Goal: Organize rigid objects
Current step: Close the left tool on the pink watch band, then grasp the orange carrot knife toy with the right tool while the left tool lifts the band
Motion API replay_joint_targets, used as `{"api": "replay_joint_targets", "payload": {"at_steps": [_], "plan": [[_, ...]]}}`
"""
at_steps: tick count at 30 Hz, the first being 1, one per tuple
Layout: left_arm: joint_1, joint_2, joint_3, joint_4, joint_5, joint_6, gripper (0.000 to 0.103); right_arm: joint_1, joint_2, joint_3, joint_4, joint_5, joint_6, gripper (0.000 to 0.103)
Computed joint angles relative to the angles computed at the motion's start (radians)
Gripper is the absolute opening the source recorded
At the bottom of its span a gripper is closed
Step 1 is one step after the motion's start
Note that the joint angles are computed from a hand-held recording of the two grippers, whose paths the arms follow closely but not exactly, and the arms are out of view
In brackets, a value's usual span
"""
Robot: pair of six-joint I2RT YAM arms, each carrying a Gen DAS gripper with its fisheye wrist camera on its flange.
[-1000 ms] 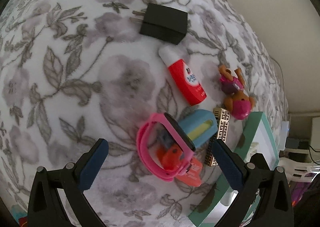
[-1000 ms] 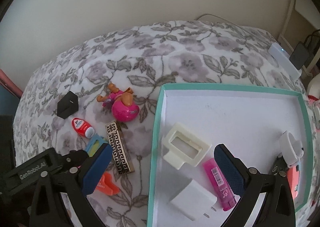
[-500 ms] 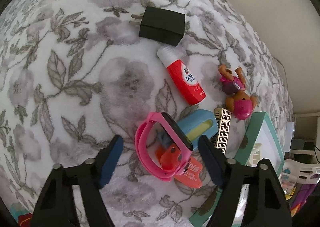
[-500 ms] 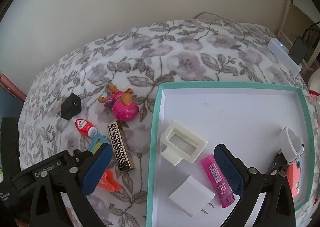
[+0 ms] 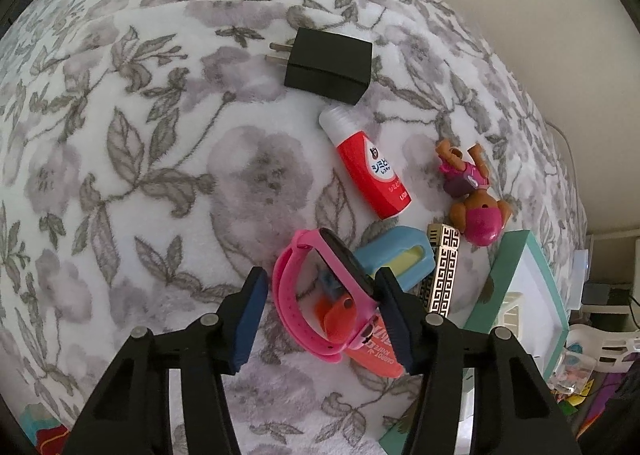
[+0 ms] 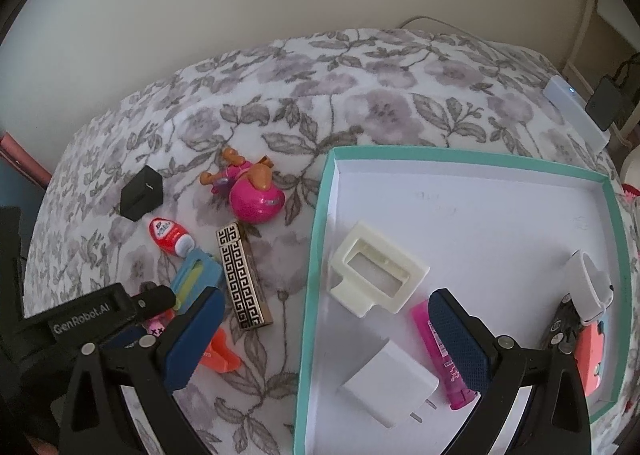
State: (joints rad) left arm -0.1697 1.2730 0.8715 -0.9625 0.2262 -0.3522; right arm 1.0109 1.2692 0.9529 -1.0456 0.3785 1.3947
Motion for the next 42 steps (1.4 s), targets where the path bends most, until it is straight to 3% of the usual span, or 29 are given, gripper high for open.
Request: {"api": "replay_joint_targets", "payload": {"at_steps": [9,11,12,24,28,42], "plan": [[0.014,-0.043,0.025,-0.019,-0.078,0.016,0.053,0.012,0.037,0.019,0.045,-0.008,-0.05,0.103],[0.012,-0.048,0.036,-0.032,-0.132,0.022,0.044,0.017,0.051,0.024,0.058,-0.016,-0.059,0.103],[0.022,-0.048,0.038,-0.037,-0.153,0.028,0.043,0.018,0.057,0.026,0.062,-0.018,-0.062,0.103],[0.276,-0.051,0.003,-0.081,-0.015,0.13,0.037,0.038,0.104,0.05,0.107,-0.025,-0.09,0.103],[0.365,-0.066,0.005,-0.112,-0.004,0.204,0.023,0.05,0.123,0.068,0.12,-0.019,-0.107,0.103],[0.609,-0.046,0.043,-0.157,-0.009,0.331,0.022,0.084,0.221,0.116,0.232,-0.079,-0.208,0.08]]}}
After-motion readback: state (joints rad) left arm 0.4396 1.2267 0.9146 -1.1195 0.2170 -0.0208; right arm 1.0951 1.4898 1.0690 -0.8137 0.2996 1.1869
